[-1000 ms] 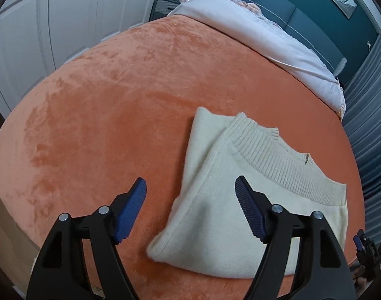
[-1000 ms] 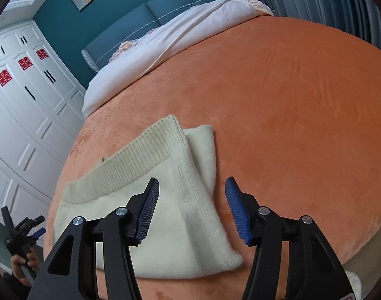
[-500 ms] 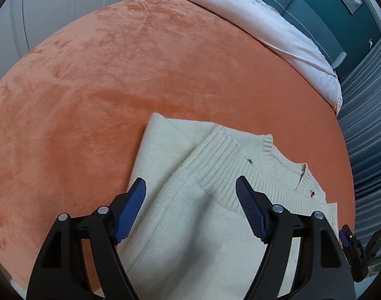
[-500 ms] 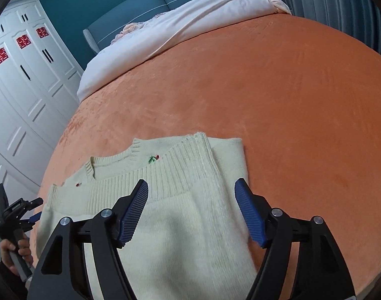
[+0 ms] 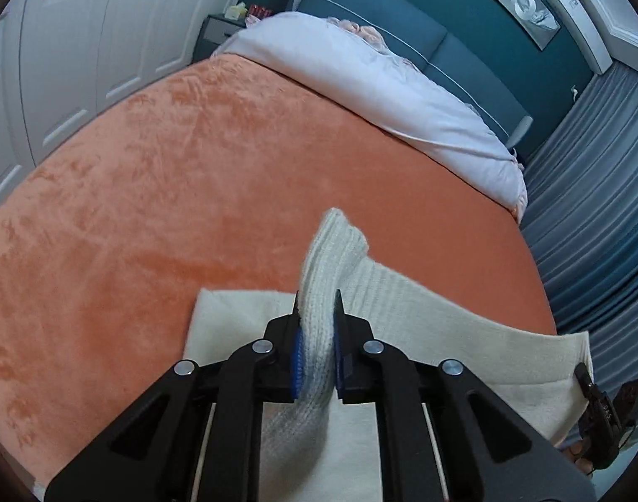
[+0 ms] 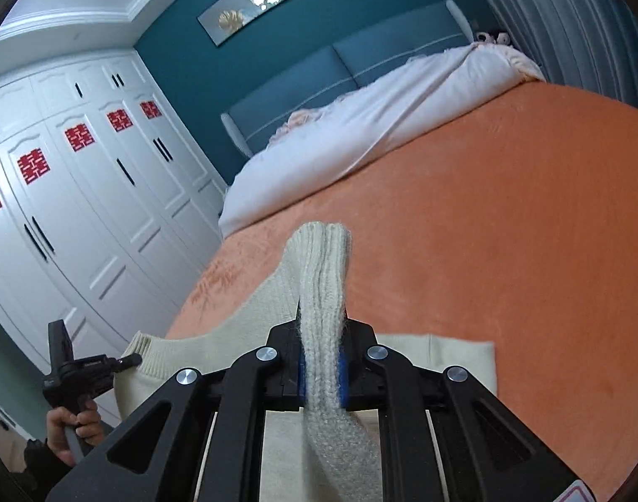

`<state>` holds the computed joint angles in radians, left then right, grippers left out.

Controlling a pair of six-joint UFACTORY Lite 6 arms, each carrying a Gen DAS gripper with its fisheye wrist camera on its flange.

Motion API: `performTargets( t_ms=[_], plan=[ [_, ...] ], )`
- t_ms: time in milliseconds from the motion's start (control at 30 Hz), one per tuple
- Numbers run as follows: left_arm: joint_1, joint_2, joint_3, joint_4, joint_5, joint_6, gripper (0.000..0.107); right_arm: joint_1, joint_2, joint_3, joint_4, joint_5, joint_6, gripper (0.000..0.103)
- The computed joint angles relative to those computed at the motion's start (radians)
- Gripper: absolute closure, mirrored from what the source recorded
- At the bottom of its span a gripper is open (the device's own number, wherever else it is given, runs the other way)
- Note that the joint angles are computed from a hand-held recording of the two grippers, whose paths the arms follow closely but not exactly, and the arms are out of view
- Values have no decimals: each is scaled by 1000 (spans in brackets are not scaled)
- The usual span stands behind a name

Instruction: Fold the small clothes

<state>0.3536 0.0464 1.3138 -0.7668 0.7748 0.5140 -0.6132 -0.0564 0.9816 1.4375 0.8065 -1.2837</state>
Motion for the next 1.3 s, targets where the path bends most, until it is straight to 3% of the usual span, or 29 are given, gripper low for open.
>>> performTargets(
  t_ms=[100,167,233,300,367,433,500,567,600,633,700,867,933,1033,1133,1167,1200,1233,1300],
  plan=[
    [-67,149,32,115,-82,-74,97,45,236,120,-69,-110,-4,93],
    [-118,274,37,267,-129,-189,97,98,445,206,-203,-231,166,93],
    [-127,309,2,312,-161,-230,97,101,531,231,-252,-241,245,93],
    [-104,254,-46,234,-173,-167,97,74,450,167,-141,-190,157,93],
    [-109,240,-58,258,-197,-183,95,65,359,107,-72,-169,47,91],
    [-126,277,-44,330,-207,-240,87,122,367,108,-169,-300,75,77],
    [-99,254,-62,288,-170,-216,87,163,419,124,-374,-407,248,77],
    [-37,138,-146,192,-140,-135,61,113,316,53,-450,-354,314,76],
    [7,50,-211,151,-122,-95,43,69,231,-15,-425,-327,284,62],
    [49,-46,-290,94,-109,-36,35,17,128,-114,-368,-323,213,44],
    [142,-199,-412,72,-60,43,29,-133,-59,-268,-340,-232,124,38],
    [365,-450,-659,125,88,124,28,-466,-295,-481,-485,-6,-7,38],
    [410,-500,-715,127,123,134,28,-510,-331,-513,-478,30,-60,38],
    [382,-526,-742,138,126,86,28,-406,-296,-495,-418,-37,-59,38],
    [321,-538,-739,156,114,27,28,-252,-175,-468,-324,-222,-55,37],
    [306,-546,-738,157,115,16,28,-188,-102,-427,-358,-271,19,39],
    [306,-556,-739,158,121,18,28,-160,-47,-390,-400,-279,76,57],
    [311,-573,-740,157,131,23,28,-163,-33,-375,-399,-245,92,82],
    [353,-621,-747,150,160,66,28,-263,-109,-380,-359,-93,30,93]
  ],
)
